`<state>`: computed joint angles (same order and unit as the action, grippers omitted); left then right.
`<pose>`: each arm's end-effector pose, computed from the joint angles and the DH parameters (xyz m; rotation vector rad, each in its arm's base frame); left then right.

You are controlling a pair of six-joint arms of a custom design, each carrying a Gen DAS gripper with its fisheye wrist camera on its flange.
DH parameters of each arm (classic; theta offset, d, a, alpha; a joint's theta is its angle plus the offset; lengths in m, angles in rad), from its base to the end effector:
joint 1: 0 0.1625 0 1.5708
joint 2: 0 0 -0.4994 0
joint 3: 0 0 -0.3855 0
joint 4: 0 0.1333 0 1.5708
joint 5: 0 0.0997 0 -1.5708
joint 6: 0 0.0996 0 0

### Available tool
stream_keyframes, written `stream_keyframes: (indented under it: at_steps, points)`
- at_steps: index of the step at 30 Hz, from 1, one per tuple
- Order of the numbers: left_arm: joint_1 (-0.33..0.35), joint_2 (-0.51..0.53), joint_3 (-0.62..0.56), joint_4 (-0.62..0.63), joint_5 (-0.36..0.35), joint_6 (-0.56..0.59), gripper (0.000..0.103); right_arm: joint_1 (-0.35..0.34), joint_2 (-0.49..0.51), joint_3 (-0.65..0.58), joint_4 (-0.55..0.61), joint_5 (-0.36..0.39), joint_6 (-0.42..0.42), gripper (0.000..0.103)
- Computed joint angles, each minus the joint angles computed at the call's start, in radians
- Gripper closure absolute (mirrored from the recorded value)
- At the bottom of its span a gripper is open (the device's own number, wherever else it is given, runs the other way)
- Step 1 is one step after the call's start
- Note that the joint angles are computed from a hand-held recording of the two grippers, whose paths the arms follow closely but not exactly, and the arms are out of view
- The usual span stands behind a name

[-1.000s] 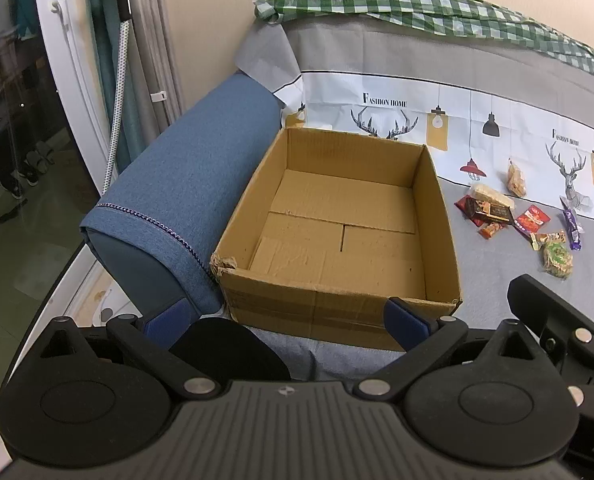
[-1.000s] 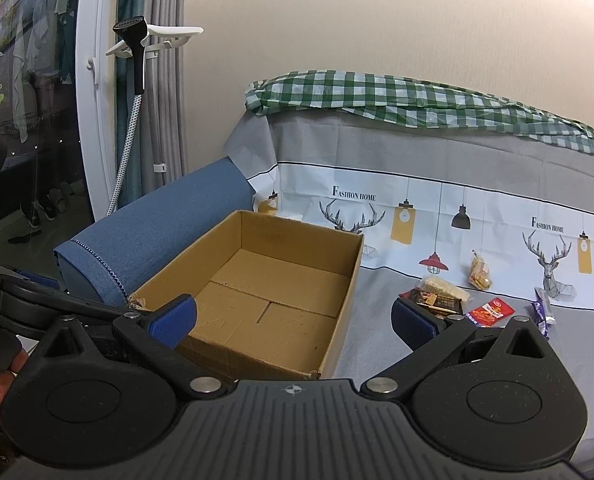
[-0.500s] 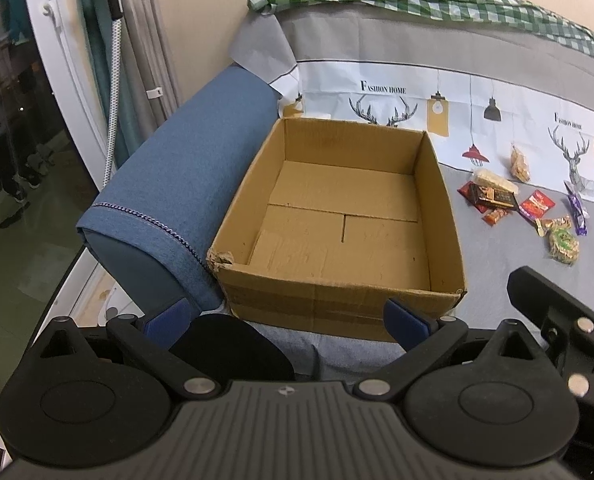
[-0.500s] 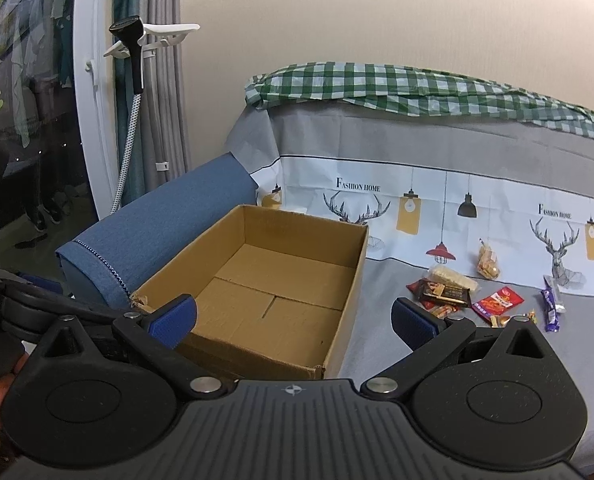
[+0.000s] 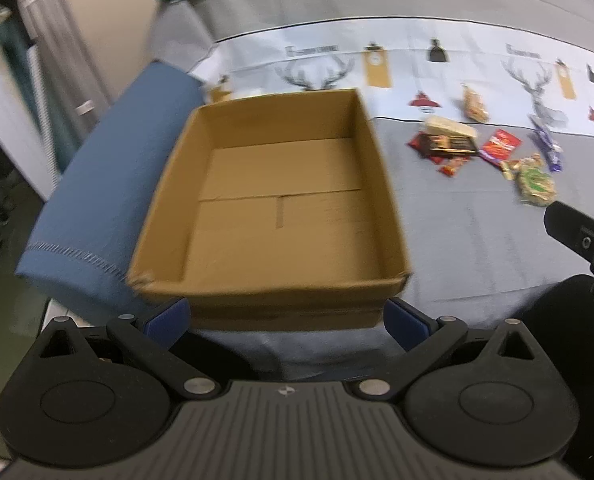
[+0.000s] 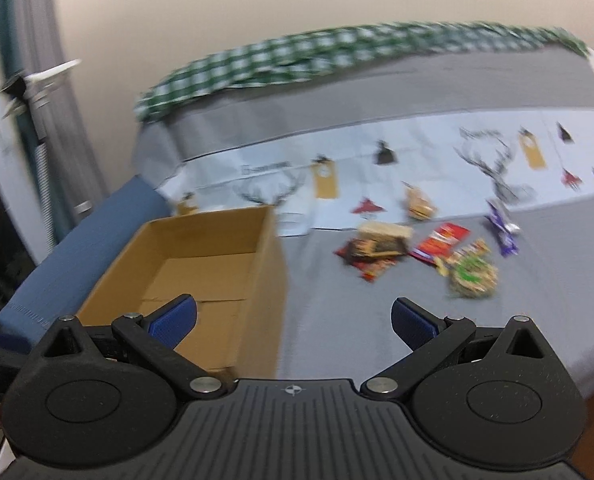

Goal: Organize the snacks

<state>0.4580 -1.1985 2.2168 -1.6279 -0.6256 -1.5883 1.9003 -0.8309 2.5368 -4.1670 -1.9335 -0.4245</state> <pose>-0.2581 -0.3659 0.1844 0.0451 1.9843 -0.7383 0.2286 -0.3656 0.1682 0.7184 -2.4096 1.1719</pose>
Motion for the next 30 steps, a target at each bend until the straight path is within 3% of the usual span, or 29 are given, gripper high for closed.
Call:
stream_keyframes:
  at_steps: [3, 6, 9, 15, 18, 23, 26, 30]
  points:
    - [0.036, 0.051, -0.040, -0.069, 0.043, 0.093, 0.000, -0.058, -0.010, -0.014, -0.006, 0.012, 0.020, 0.000]
    - [0.082, 0.091, -0.070, -0.241, 0.056, 0.291, 0.000, -0.116, -0.017, -0.029, -0.028, 0.011, 0.007, 0.000]
    - [0.141, 0.147, -0.122, -0.433, 0.027, 0.516, 0.000, -0.173, -0.029, -0.059, -0.016, 0.000, 0.008, 0.000]
    - [0.269, 0.319, -0.320, -0.570, -0.026, 0.853, 0.000, -0.277, -0.054, -0.167, 0.094, -0.011, 0.011, 0.000]
    - [0.342, 0.404, -0.392, -0.749, -0.044, 1.058, 0.000, -0.309, -0.042, -0.261, 0.187, -0.034, -0.002, 0.000]
    - [0.457, 0.551, -0.584, -0.815, -0.032, 1.251, 0.000, -0.359, 0.006, -0.441, 0.422, -0.066, -0.015, 0.000]
    - [0.503, 0.623, -0.704, -0.769, -0.013, 1.356, 0.000, -0.377, 0.049, -0.540, 0.538, -0.098, 0.039, 0.001]
    - [0.551, 0.724, -0.889, -0.606, 0.010, 1.441, 0.000, -0.388, 0.122, -0.639, 0.582, -0.136, 0.120, 0.001]
